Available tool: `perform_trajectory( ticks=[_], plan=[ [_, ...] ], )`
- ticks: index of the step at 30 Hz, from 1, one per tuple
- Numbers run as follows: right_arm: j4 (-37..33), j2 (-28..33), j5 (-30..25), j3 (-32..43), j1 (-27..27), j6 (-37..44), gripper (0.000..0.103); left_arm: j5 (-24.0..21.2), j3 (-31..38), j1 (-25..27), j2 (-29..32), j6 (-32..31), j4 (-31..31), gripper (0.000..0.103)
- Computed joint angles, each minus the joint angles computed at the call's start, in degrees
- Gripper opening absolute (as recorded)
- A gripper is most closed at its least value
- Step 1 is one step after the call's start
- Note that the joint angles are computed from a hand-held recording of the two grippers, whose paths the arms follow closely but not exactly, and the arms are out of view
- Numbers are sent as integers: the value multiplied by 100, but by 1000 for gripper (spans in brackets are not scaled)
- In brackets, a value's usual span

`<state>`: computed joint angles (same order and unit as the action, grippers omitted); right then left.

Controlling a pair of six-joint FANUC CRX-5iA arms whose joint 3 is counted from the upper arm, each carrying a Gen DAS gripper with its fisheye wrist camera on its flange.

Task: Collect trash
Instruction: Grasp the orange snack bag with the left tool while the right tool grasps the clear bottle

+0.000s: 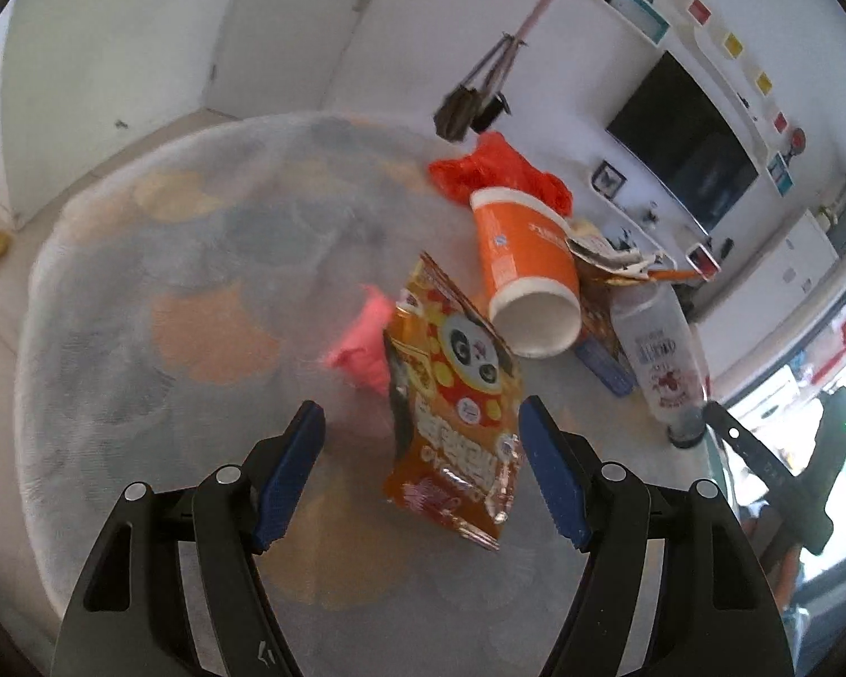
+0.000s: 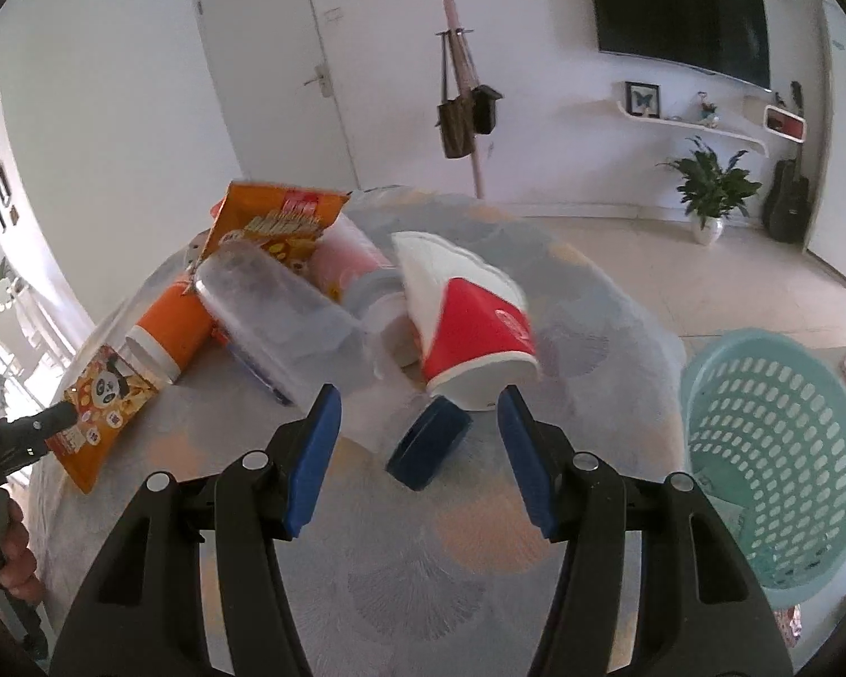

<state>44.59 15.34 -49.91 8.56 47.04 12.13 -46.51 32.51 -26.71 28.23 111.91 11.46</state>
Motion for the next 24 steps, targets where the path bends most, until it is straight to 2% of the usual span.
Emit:
perform_trajectory(
  ticks=[3,7,10,11,12,14,16,18,24],
  plan=[
    [-258,60,117,148,2,314,56,6,10,10,32,-83,115,69],
    [-307,-22,329,70,106,571,56,-24,-22,-2,86,-311,389,59],
    [-597,-104,589,63,155,948,56,20,-21,-74,92,-277,312,52],
    [-1020,-132,770,131,154,1350,56,17,-24,-68,128,-384,470,45],
    [-1142,-135,774,173,173,1508,56,-19,32,-75,184,-396,519,38],
    [-904,-102,699,186,256,1518,56,-224,302,-124,293,-196,253,28],
    [-716,-97,682,192,271,1501,56,-342,446,-130,405,-240,293,8],
    [-736,-57,571,302,238,1594,56,-285,399,-144,382,-211,238,7],
    [-2688,182,239,1106,-126,3112,59,138,4,-178,156,-336,224,5]
  ],
)
